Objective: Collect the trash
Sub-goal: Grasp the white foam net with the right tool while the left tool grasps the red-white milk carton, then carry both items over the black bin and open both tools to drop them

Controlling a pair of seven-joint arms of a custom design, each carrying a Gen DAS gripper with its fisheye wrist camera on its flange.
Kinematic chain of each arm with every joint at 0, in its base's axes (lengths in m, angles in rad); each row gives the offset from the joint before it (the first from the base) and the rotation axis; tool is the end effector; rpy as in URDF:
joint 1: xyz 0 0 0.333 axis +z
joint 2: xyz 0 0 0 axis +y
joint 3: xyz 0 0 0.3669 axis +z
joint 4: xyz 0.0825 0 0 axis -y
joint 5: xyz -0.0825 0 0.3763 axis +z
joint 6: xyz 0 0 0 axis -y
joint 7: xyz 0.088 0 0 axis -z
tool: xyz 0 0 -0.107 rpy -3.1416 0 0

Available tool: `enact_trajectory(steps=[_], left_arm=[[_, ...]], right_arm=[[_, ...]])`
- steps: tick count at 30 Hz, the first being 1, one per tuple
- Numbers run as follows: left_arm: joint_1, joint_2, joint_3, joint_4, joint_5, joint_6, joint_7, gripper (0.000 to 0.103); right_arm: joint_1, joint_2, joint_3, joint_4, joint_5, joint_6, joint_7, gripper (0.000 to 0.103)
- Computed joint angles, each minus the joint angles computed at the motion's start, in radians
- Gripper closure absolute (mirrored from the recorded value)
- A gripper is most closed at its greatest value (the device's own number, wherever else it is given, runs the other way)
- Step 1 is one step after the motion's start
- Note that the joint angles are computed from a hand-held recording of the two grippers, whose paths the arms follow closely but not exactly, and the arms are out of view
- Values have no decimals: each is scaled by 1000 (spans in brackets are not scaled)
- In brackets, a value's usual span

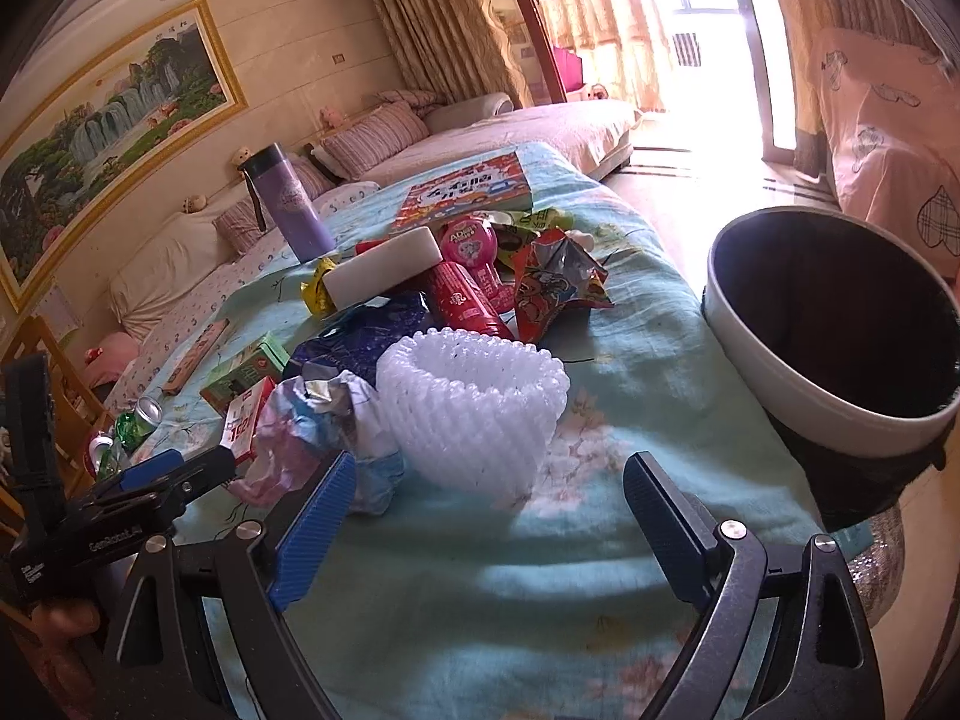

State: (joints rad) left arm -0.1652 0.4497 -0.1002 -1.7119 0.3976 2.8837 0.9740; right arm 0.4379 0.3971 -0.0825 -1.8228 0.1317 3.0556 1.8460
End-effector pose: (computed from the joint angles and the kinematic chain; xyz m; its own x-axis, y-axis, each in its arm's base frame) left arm 0.6984 -0.1997 0.4629 -0.0324 -0.9931 0.1129 -0.7430 -0.0516 -0.6673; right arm 0.6618 0.2442 0.4718 0.0881 -0.9585 -0.2713 -0.7102 0.1305 -0.6918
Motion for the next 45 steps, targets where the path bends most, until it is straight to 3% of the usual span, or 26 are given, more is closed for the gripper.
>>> enact_trajectory(steps=[4, 6, 8, 10, 13, 22, 27, 29, 37, 40, 45], left_arm=[[-17, 31, 16, 45, 12, -43, -8, 5], [-1, 43, -9, 60, -3, -74, 27, 32], [21, 54, -39, 71, -35, -88, 70, 47], [10, 43, -24, 47, -25, -51, 64, 49], [-6, 16, -1, 2, -2, 9, 49, 54], [-37, -74, 34, -107, 65, 139, 3, 55], [-26, -99, -2, -107, 61, 169, 38, 55], [-10, -100, -42, -99, 40, 175, 81, 55], [8, -63, -172, -28, -62, 151, 255, 55], [-23, -34, -180, 20, -83, 123, 303, 55], [-66, 29, -202, 115, -114, 72, 383, 55]], right_arm=[[-63, 31, 66, 45, 48, -40, -47, 12], [-79, 42, 82, 60, 65, -54, -64, 18], [-108, 51, 117, 72, 95, -65, -96, 31], [-109, 53, 121, 74, 107, -66, -114, 67], [-82, 38, 93, 49, 102, -26, -111, 78], [-30, -50, 15, -72, 89, 76, -63, 81], [-2, -90, -32, -120, 78, 106, -31, 81], [19, -106, -61, -140, 68, 120, -15, 81], [120, -160, -212, -220, 28, 155, 54, 81], [193, -175, -308, -248, 1, 162, 94, 81], [256, -193, -412, -279, -29, 165, 132, 81]])
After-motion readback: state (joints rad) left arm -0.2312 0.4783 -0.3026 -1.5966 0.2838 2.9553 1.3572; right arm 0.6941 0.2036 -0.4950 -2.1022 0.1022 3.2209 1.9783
